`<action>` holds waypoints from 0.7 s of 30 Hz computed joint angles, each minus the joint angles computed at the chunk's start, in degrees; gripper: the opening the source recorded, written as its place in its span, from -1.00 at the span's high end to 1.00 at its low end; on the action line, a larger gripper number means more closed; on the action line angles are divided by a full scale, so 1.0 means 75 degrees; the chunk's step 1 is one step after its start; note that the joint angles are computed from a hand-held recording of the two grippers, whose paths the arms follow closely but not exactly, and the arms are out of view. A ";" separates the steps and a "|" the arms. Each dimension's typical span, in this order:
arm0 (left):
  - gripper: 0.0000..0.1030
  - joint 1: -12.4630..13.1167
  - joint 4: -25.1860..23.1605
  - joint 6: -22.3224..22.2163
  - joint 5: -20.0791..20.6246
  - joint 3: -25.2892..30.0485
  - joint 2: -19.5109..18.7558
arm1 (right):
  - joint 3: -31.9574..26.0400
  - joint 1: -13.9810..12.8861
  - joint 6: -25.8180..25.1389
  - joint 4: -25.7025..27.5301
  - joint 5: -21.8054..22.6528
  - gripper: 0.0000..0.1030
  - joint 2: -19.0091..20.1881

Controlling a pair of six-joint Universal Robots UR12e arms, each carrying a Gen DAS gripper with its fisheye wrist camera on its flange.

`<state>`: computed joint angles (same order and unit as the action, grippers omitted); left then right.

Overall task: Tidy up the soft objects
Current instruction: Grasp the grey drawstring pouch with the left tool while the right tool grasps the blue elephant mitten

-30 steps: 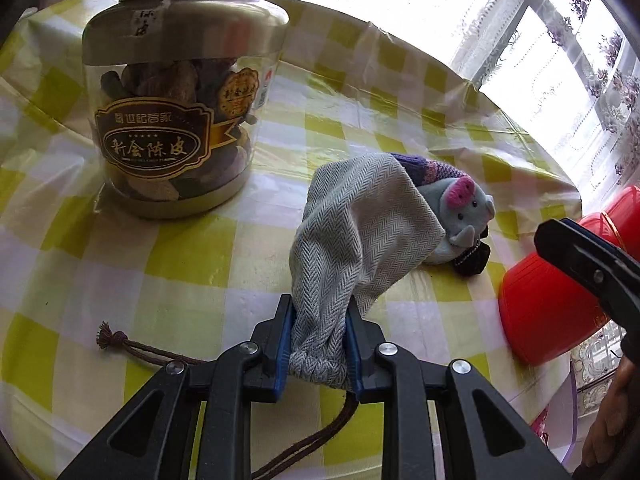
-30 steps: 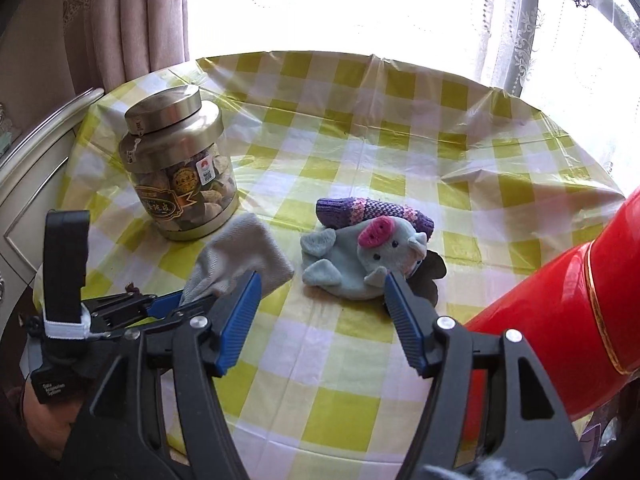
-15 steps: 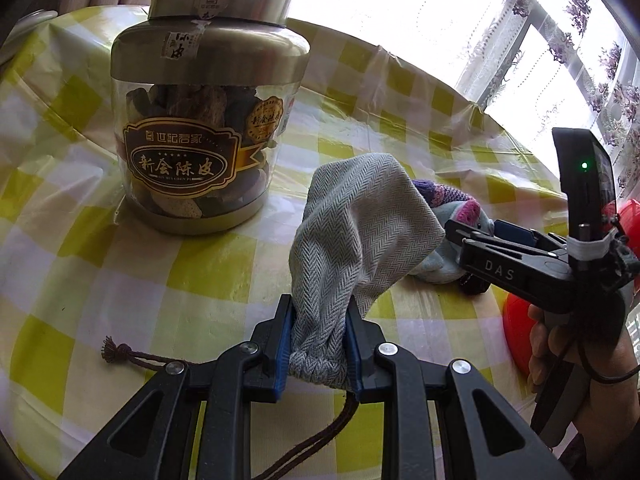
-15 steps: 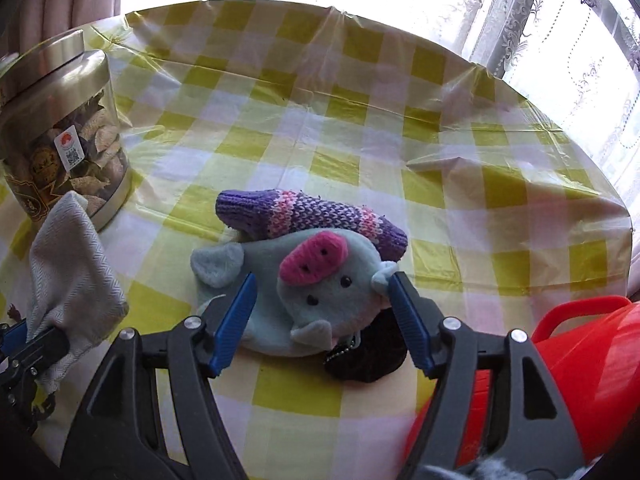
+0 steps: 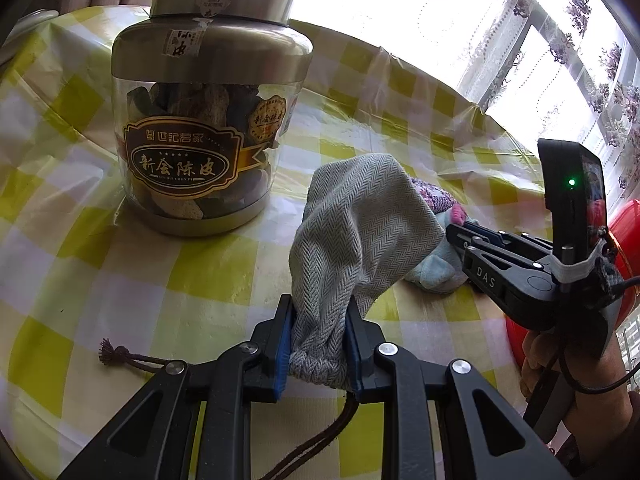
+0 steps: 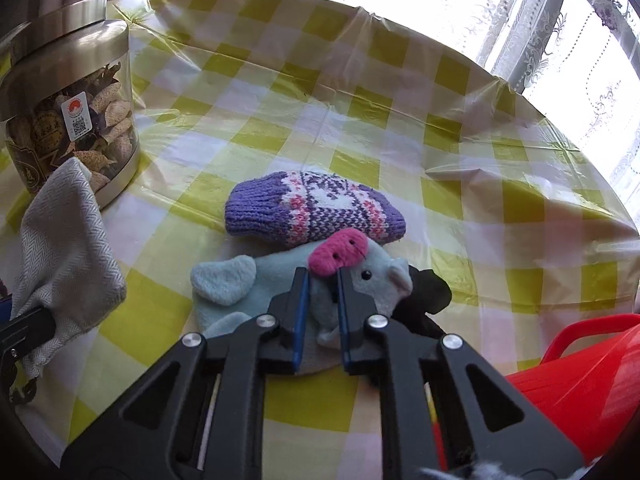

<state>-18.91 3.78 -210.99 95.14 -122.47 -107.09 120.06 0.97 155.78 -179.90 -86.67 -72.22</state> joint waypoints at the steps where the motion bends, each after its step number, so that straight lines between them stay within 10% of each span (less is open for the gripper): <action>1: 0.52 -0.0006 0.0013 -0.0005 0.0006 -0.0008 0.0002 | 0.0015 -0.0027 0.0002 0.0075 0.0111 0.71 -0.0033; 15: 0.52 -0.0058 0.0296 -0.0009 0.0152 -0.0131 0.0077 | 0.0637 -0.0467 0.0122 0.0537 0.1602 0.83 -0.0898; 21: 0.52 -0.0070 0.0325 -0.0012 0.0178 -0.0150 0.0099 | 0.0788 -0.0459 0.0111 0.0632 0.1358 0.80 -0.1110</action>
